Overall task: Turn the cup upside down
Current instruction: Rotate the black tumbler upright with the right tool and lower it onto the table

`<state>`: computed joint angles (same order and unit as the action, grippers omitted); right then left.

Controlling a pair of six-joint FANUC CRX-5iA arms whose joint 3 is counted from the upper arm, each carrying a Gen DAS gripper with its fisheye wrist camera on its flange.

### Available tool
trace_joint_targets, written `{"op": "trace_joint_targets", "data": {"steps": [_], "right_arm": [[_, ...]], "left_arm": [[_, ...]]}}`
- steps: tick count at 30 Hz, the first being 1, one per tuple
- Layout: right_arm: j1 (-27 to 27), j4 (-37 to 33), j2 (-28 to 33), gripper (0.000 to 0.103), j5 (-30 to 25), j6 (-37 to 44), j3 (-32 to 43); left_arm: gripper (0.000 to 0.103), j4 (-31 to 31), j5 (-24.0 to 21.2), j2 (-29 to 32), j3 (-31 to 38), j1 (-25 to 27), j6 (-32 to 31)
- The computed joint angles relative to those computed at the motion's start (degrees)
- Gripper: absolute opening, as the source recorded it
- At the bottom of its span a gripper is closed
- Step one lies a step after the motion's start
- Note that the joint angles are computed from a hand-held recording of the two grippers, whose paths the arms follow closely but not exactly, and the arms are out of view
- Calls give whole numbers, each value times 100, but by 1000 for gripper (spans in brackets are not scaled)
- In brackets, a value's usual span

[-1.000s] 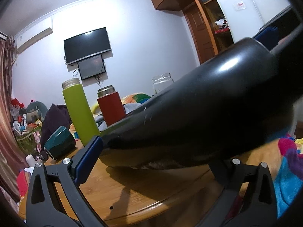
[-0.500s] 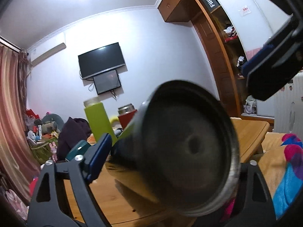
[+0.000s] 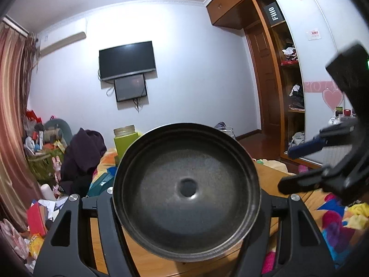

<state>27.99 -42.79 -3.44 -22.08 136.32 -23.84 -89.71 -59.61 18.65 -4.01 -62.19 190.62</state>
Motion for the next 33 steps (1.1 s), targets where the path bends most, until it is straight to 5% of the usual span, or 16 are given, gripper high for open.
{"op": "trace_joint_targets", "data": {"steps": [18,26,33], "right_arm": [[-250,-1472,531,74,248,1004,419],[-352,-1768,631,74,157,1164,496],[-271,-1688,604,74,265,1028,472]], "left_arm": [[64,2650,2896,-820,51,2029,-2482],[64,2431,3106,-1034,-174,2047,-2053],[64,2595,3074,-1007,-91,2053,-2340]]}}
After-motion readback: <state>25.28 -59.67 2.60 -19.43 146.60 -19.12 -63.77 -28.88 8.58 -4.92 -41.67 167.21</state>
